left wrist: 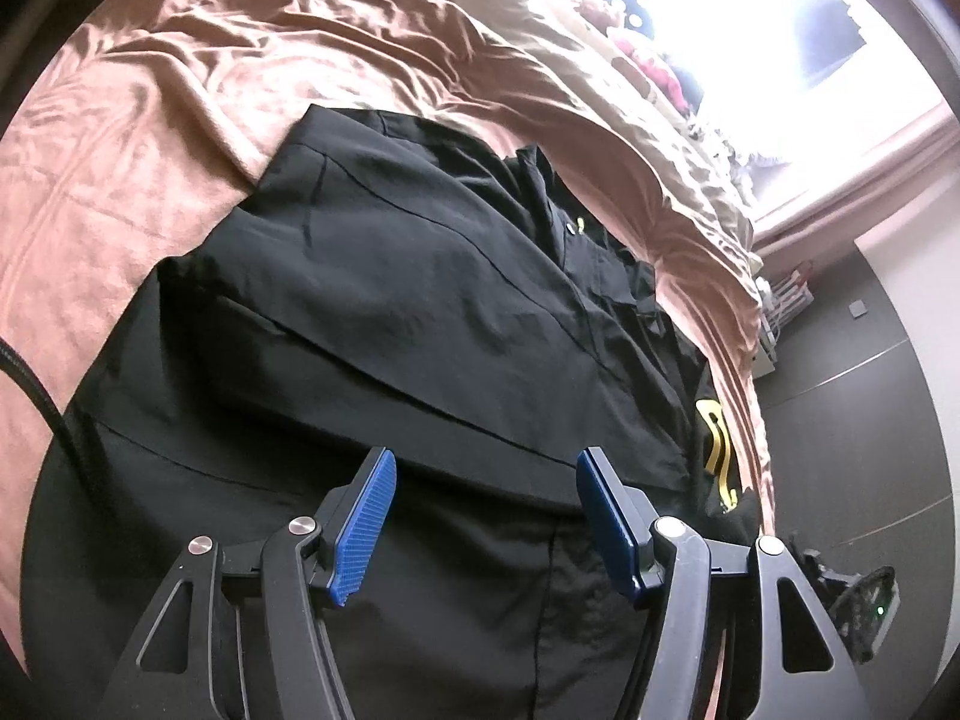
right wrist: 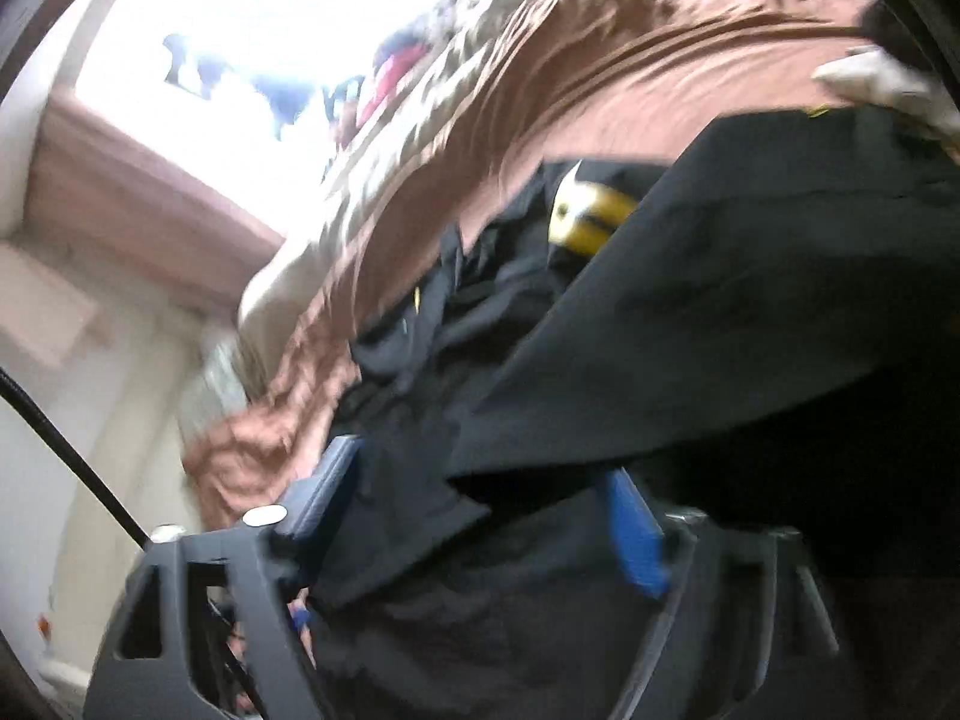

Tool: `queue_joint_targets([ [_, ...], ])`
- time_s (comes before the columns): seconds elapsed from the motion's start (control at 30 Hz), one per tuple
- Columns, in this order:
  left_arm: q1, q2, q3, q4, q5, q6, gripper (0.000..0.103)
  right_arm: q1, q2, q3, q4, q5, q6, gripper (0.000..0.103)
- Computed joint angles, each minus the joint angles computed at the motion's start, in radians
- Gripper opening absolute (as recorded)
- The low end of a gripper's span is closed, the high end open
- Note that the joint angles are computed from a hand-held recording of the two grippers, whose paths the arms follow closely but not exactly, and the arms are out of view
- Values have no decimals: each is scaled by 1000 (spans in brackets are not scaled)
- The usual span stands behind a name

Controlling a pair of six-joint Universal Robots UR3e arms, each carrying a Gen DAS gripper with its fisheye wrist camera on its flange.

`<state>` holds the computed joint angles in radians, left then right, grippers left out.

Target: Fold large clothes

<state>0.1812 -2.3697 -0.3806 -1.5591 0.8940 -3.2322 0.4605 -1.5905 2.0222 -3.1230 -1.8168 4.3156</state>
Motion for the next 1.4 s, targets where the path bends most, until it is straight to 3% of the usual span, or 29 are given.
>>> queue_joint_targets([
  [0.17, -1, -2, 8, -4, -1, -1, 64, 71, -119, 112, 82, -194, 154, 79],
  [0.3, -2, -2, 11, -6, 2, 1, 64, 55, -224, 268, 76, -262, 337, 79],
  [0.47, -2, -6, 15, -11, 6, 2, 64, -16, -289, 405, 30, -222, 439, 79],
  [0.53, 0, -6, 17, -11, 6, 1, 64, -40, -231, 449, -103, -170, 483, 79],
  [0.6, 1, -2, 9, -3, 8, 1, 64, -85, -230, 471, -160, -137, 454, 77],
  [0.67, 6, 6, -5, 11, 6, -4, 64, -97, -195, 485, -221, -172, 419, 69],
  [0.7, 8, 8, -8, 16, 5, -8, 64, -125, -197, 485, -208, -171, 396, 60],
  [0.73, 12, 11, -14, 22, 2, -11, 64, -139, -183, 500, -232, -164, 391, 43],
  [0.8, 19, 11, -13, 20, -9, -12, 64, -171, -130, 527, -357, -128, 375, 23],
  [0.87, 33, 14, -15, 20, -22, -15, 64, -138, -112, 508, -370, -168, 386, 13],
  [0.93, 54, 38, -61, 55, -34, -31, 64, -62, -86, 424, -317, -265, 339, 5],
  [1.17, 108, 66, -118, 93, -78, -66, 64, 210, 118, -121, -100, -544, 85, 3],
  [1.27, 123, 67, -119, 94, -93, -72, 64, 247, 253, -414, 1, -521, -56, 3],
  [1.4, 151, 82, -157, 125, -115, -99, 64, 294, 400, -700, 99, -504, -135, 3],
])
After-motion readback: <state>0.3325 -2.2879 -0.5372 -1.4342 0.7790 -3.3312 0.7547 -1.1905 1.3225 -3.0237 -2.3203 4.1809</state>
